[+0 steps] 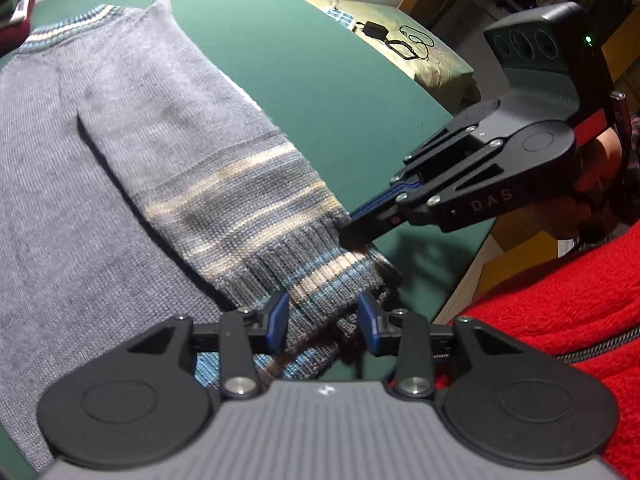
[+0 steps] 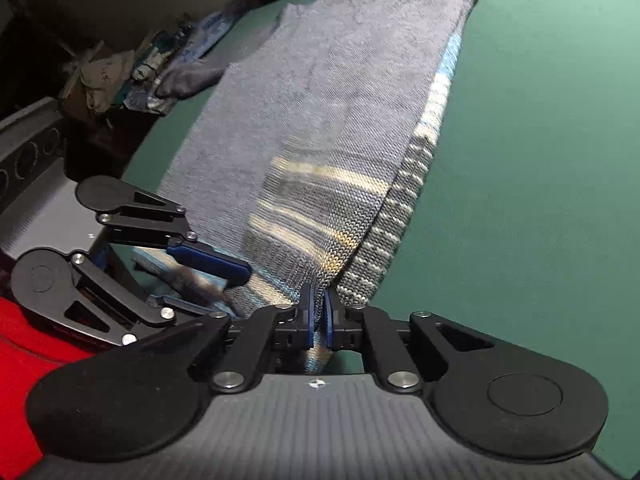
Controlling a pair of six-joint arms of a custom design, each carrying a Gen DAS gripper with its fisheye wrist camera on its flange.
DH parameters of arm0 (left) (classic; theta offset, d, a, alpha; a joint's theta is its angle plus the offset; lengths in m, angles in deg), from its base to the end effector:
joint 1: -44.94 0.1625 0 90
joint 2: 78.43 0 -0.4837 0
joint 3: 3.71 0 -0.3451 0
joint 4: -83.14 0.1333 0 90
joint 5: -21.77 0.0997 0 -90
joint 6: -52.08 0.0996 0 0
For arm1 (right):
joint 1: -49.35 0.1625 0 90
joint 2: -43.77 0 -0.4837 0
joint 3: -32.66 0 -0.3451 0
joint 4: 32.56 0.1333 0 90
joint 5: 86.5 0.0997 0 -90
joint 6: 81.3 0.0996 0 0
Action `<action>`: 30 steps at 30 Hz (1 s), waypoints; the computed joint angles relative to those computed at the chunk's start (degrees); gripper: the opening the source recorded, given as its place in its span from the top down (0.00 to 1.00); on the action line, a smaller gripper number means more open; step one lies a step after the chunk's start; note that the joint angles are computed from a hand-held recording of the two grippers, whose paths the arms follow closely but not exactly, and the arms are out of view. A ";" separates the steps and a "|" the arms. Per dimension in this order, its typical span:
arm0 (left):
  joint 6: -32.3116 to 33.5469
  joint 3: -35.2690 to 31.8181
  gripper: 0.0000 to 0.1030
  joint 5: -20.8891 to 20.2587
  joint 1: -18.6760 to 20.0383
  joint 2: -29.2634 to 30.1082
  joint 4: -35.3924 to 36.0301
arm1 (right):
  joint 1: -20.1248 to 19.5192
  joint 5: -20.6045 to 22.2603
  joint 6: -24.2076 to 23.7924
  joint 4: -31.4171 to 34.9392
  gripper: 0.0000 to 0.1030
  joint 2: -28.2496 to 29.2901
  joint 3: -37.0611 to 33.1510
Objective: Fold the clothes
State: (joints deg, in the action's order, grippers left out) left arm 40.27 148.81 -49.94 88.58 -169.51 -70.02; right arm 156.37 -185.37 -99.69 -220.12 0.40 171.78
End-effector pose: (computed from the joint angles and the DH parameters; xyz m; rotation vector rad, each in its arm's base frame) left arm -0.0734 -0.2974 0.2515 0.8443 2.7383 -0.2618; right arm 0.2357 -0.3669 0.0561 0.9046 -2.8458 0.0444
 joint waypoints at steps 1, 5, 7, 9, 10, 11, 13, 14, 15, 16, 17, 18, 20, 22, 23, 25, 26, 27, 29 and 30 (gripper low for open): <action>0.57 -0.49 0.60 0.28 -0.27 -0.58 0.71 | 0.18 -0.08 -0.21 0.62 0.94 -0.09 -0.27; 3.18 -2.10 0.48 3.58 -1.16 -1.77 -1.04 | 1.43 -1.66 -3.15 2.62 0.84 -1.59 -2.37; 4.68 -2.37 0.47 5.01 -0.30 0.39 -5.33 | 1.26 -1.83 -4.07 -0.94 0.84 -1.72 -3.97; 5.99 -2.81 0.48 5.14 1.18 4.34 -9.26 | 1.08 -3.09 -5.14 -5.22 0.84 0.12 -6.92; 6.53 -2.96 0.48 4.71 1.97 5.92 -10.35 | 1.18 -4.11 -6.41 -7.85 0.83 1.79 -8.75; 6.75 -3.18 0.48 4.25 2.72 7.26 -10.60 | 1.17 -4.80 -8.18 -9.95 0.82 3.57 -10.85; 7.09 -3.42 0.48 3.56 3.93 9.54 -11.17 | 0.96 -4.85 -11.64 -10.78 0.82 7.05 -15.69; 7.11 -2.87 0.46 3.66 3.95 9.88 -12.00 | 0.89 -4.94 -13.10 -10.51 0.82 8.64 -18.12; 7.11 -2.50 0.42 3.48 3.99 10.02 -12.47 | 0.98 -5.22 -14.41 -9.90 0.82 10.23 -20.50; 6.94 -2.54 0.33 2.77 4.12 9.75 -12.09 | 1.09 -5.92 -15.64 -9.41 0.82 11.79 -22.77; 6.56 -2.67 0.28 2.14 4.35 9.48 -11.52 | 1.14 -6.92 -16.86 -9.08 0.82 13.30 -24.96; 6.27 -2.72 0.26 1.80 4.58 9.23 -11.10 | 1.18 -8.04 -17.64 -8.46 0.82 14.43 -26.86; 5.99 -2.77 0.27 1.55 5.14 8.85 -10.66 | 1.03 -9.92 -18.52 -7.58 0.83 16.52 -30.53; 5.66 -3.15 0.29 1.03 6.11 8.46 -10.35 | 0.30 -8.83 -19.28 -7.39 0.85 17.18 -32.64; 5.55 -3.37 0.29 0.70 6.59 8.30 -10.19 | 0.15 -8.39 -19.20 -7.03 0.85 17.49 -33.75; 5.99 -3.75 0.29 0.37 6.93 8.30 -9.68 | 0.21 -8.69 -19.42 -6.62 0.85 18.53 -36.19; 6.33 -3.92 0.29 0.33 6.97 8.34 -9.39 | 0.13 -8.75 -19.60 -6.55 0.85 19.12 -37.38; 6.63 -4.03 0.29 0.36 6.94 8.33 -9.08 | -0.03 -8.69 -19.78 -6.58 0.86 19.75 -38.53; 6.85 -4.23 0.29 0.35 6.96 8.17 -8.46 | -0.42 -8.23 -19.67 -6.41 0.87 20.94 -40.72; 6.90 -4.40 0.29 0.21 7.13 8.11 -8.21 | -0.52 -8.09 -19.63 -6.73 0.87 21.49 -41.57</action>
State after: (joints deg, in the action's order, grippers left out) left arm 47.17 144.40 -49.73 95.70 -161.40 -78.22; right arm 155.85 -193.46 -119.32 -226.86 21.88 130.20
